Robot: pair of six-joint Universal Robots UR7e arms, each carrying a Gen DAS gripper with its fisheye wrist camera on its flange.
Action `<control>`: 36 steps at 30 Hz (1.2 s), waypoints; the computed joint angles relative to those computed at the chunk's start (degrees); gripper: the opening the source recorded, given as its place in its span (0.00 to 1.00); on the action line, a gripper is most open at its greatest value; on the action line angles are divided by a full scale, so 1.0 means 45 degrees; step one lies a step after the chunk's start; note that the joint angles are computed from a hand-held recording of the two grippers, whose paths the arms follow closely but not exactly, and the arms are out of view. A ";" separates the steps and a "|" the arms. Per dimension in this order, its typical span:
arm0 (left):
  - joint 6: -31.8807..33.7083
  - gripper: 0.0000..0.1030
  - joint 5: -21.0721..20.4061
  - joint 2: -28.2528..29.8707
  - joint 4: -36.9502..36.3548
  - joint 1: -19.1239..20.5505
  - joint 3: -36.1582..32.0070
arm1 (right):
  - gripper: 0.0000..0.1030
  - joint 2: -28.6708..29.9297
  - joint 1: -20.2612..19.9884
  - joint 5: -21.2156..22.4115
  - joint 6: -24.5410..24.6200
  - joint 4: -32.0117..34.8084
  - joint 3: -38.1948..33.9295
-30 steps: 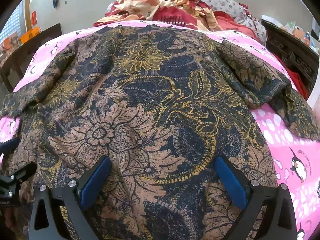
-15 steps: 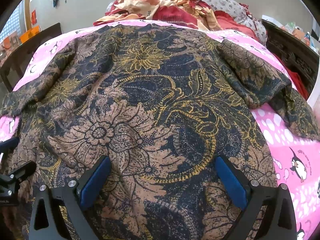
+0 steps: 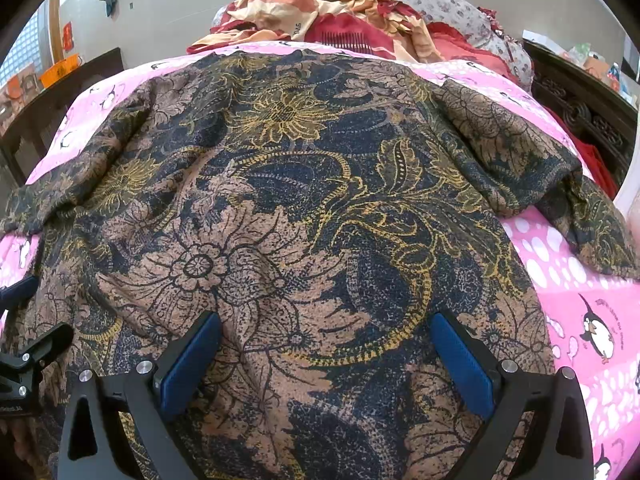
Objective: Fold small clothes
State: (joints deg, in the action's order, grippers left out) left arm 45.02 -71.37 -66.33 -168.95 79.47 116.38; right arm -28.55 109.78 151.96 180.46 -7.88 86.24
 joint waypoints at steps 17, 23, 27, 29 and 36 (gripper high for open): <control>-0.1006 1.00 -0.0081 -0.1293 0.1505 -0.0499 -0.0459 | 1.00 0.0146 0.0043 0.0175 0.0092 0.0252 -0.0199; -0.1836 1.00 -0.0245 -0.1286 0.1124 0.0260 -0.2445 | 1.00 0.0173 0.0115 0.0296 0.0082 0.0209 -0.0234; -0.3309 1.00 -0.0463 -0.0804 0.2870 0.1370 -0.4499 | 1.00 0.0186 0.0157 0.0325 0.0205 0.0337 -0.0255; -0.3938 0.98 -0.0845 -0.0642 0.3842 0.1823 -0.5389 | 1.00 0.0193 0.0155 0.0353 0.0150 0.0340 -0.0293; -0.7582 0.91 -0.3167 0.0649 0.7179 0.3522 -0.8129 | 1.00 0.0179 0.0120 0.0325 0.0125 0.0267 -0.0230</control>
State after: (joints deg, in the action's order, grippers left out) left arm 10.90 -85.62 -63.41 -136.64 95.32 79.80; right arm -27.75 110.32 153.42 181.02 -6.67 85.21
